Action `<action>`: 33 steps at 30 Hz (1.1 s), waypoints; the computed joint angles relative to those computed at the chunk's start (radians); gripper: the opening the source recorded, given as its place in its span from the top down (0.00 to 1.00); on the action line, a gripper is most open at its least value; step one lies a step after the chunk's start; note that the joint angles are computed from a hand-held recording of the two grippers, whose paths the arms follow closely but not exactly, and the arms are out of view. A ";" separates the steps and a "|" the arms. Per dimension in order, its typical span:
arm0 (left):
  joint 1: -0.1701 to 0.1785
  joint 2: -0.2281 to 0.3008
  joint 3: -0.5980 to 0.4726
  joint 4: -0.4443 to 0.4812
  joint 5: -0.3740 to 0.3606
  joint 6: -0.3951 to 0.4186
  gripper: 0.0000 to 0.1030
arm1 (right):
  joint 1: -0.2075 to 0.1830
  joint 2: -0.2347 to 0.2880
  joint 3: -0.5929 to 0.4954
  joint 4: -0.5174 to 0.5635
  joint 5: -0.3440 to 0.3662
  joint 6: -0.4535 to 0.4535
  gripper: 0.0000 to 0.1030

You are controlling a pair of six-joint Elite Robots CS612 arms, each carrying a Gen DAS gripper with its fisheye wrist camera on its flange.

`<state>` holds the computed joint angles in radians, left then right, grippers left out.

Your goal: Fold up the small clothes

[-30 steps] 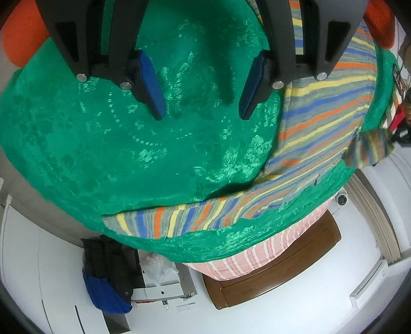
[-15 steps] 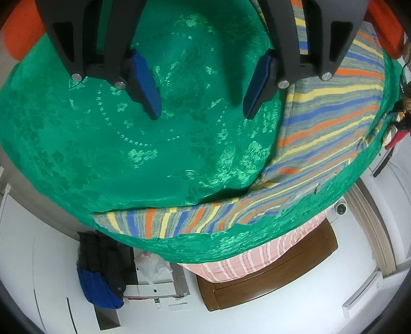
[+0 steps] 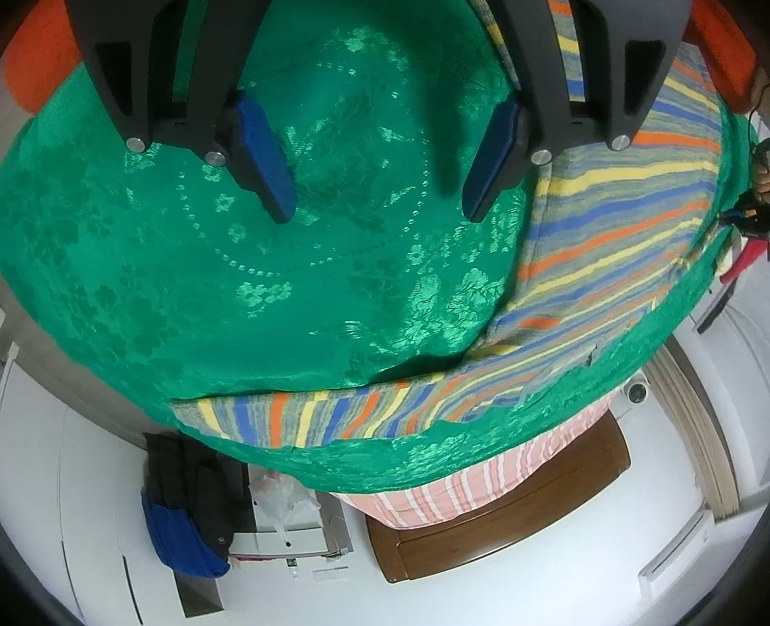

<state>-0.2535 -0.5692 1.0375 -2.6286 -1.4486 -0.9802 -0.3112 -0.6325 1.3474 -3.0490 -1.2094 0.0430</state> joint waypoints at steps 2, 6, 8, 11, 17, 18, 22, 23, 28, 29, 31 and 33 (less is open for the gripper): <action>0.000 0.010 -0.019 0.035 0.002 0.008 0.95 | 0.002 0.003 -0.004 0.002 -0.006 0.001 0.31; -0.001 0.018 -0.034 0.048 0.013 0.003 0.92 | 0.007 0.004 -0.007 0.003 -0.025 -0.015 0.30; 0.006 0.020 -0.023 0.018 -0.019 -0.032 0.84 | 0.002 0.004 -0.006 0.003 -0.006 -0.009 0.30; 0.013 -0.004 0.035 -0.080 -0.062 -0.083 0.69 | -0.001 0.003 -0.004 0.002 0.005 -0.002 0.30; 0.020 0.005 -0.013 -0.107 -0.010 0.050 0.40 | 0.010 0.004 -0.005 0.004 -0.029 -0.027 0.27; 0.026 0.021 -0.042 -0.093 -0.033 0.054 0.39 | 0.012 0.003 -0.005 0.003 -0.037 -0.032 0.27; 0.040 0.104 -0.181 0.028 -0.120 0.013 0.76 | 0.018 0.004 -0.006 0.002 -0.059 -0.044 0.27; 0.035 0.114 -0.204 0.069 -0.097 0.021 0.96 | 0.018 0.004 -0.007 0.003 -0.060 -0.046 0.27; 0.014 0.086 -0.166 0.147 0.086 -0.023 0.99 | 0.019 0.005 -0.006 0.004 -0.062 -0.056 0.26; 0.014 0.083 -0.159 0.138 0.086 -0.016 0.99 | 0.019 0.005 -0.006 0.005 -0.062 -0.058 0.26; 0.008 0.085 -0.170 0.159 0.098 0.015 0.96 | 0.021 0.007 -0.008 0.007 -0.065 -0.064 0.25; -0.003 0.073 -0.164 0.186 0.136 0.031 0.84 | 0.023 0.008 -0.011 0.008 -0.070 -0.072 0.23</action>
<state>-0.2566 -0.4961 0.8733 -2.4422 -1.3122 -0.9494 -0.2882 -0.6242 1.3365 -3.0408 -1.2798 -0.0286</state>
